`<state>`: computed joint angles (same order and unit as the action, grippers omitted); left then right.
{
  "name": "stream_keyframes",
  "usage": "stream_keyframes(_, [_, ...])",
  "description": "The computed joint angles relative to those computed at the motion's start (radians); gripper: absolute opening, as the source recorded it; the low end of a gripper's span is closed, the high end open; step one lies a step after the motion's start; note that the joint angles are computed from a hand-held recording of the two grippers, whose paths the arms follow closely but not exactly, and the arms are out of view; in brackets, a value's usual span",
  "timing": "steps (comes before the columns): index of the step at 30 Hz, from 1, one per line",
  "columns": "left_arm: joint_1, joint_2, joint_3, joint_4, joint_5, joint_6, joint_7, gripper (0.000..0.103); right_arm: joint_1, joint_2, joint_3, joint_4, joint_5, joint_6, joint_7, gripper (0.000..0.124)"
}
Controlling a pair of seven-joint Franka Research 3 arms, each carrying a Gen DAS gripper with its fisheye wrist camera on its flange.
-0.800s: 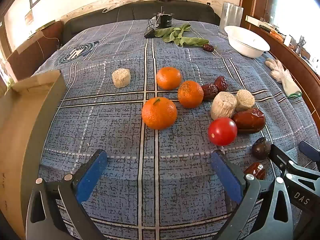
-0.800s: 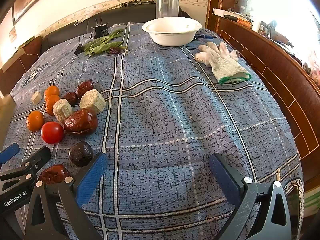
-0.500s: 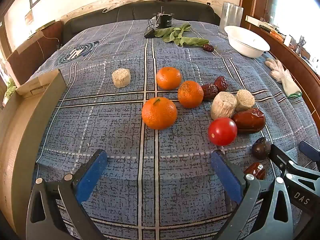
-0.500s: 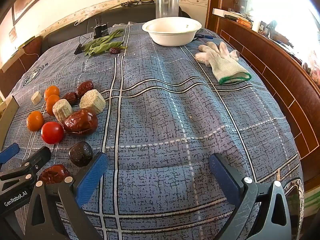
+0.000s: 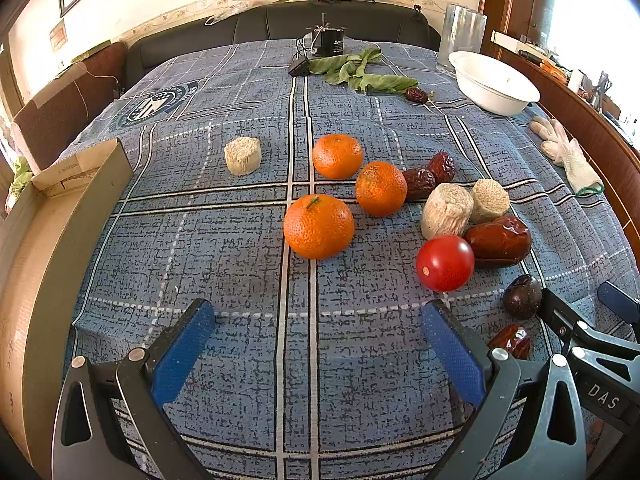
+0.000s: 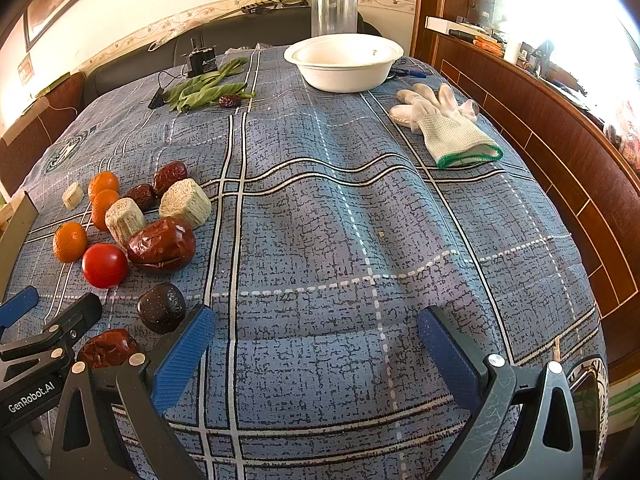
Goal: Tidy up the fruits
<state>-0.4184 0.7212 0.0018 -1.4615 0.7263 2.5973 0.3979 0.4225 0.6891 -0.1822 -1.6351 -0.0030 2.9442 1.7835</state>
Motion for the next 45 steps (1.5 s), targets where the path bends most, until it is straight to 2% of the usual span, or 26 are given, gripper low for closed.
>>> stream_keyframes(5, [0.008,-0.001,-0.009,0.0,-0.01,-0.002,0.021,0.103,-0.013,-0.002,0.02,0.003,0.005,-0.01,-0.018,0.103])
stream_keyframes(8, [0.03,0.01,-0.031,0.014,-0.045,-0.009,0.08,0.103,-0.018,-0.012,0.034,0.007,0.011,-0.054,-0.028,0.103])
stream_keyframes(13, [0.035,0.005,-0.043,0.013,-0.079,-0.012,0.133,0.103,-0.012,-0.052,0.033,-0.054,-0.003,-0.055,-0.019,0.103])
stream_keyframes(17, [0.054,-0.039,-0.056,-0.062,-0.105,0.052,0.159,0.102,-0.004,-0.054,0.024,-0.043,-0.011,-0.08,0.001,0.103])
stream_keyframes(19, [0.041,-0.081,-0.032,-0.124,-0.089,0.108,0.11,0.101,0.016,-0.067,0.003,-0.06,-0.031,-0.078,0.033,0.102])
stream_keyframes(20, [0.02,-0.11,-0.002,-0.161,-0.055,0.138,0.06,0.101,0.038,-0.076,-0.022,-0.079,-0.052,-0.054,0.061,0.102])
stream_keyframes(21, [-0.017,-0.145,0.047,-0.203,0.008,0.167,-0.021,0.101,0.078,-0.094,-0.066,-0.117,-0.081,-0.008,0.105,0.102])
stream_keyframes(23, [-0.085,-0.211,0.129,-0.273,0.16,0.191,-0.191,0.101,0.118,-0.131,-0.107,-0.183,-0.105,0.074,0.155,0.103])
stream_keyframes(25, [-0.13,-0.261,0.175,-0.315,0.292,0.176,-0.322,0.101,0.159,-0.171,-0.143,-0.256,-0.1,0.167,0.187,0.103])
stream_keyframes(27, [-0.17,-0.311,0.21,-0.36,0.436,0.155,-0.46,0.101,0.23,-0.196,-0.207,-0.312,-0.081,0.238,0.207,0.103])
stream_keyframes(28, [-0.178,-0.332,0.215,-0.378,0.486,0.144,-0.509,0.101,0.262,-0.21,-0.232,-0.343,-0.067,0.279,0.212,0.103])
stream_keyframes(30, [-0.18,-0.375,0.21,-0.415,0.56,0.128,-0.58,0.101,0.31,-0.227,-0.265,-0.381,-0.037,0.336,0.203,0.103])
stream_keyframes(32, [-0.173,-0.413,0.197,-0.449,0.618,0.115,-0.626,0.101,0.446,-0.222,-0.389,-0.411,0.007,0.377,0.192,0.103])
stream_keyframes(34, [-0.173,-0.448,0.178,-0.475,0.666,0.063,-0.653,0.101,0.582,-0.204,-0.509,-0.44,0.076,0.432,0.153,0.103])
stream_keyframes(36, [-0.162,-0.471,0.156,-0.495,0.694,0.03,-0.653,0.101,0.672,-0.186,-0.588,-0.46,0.121,0.48,0.127,0.103])
stream_keyframes(41, [-0.115,-0.521,0.103,-0.546,0.772,0.016,-0.714,0.101,0.752,-0.19,-0.631,-0.493,0.209,0.541,0.037,0.103])
stream_keyframes(45, [-0.082,-0.547,0.055,-0.571,0.815,-0.026,-0.729,0.101,0.761,-0.201,-0.616,-0.511,0.255,0.56,-0.024,0.103])
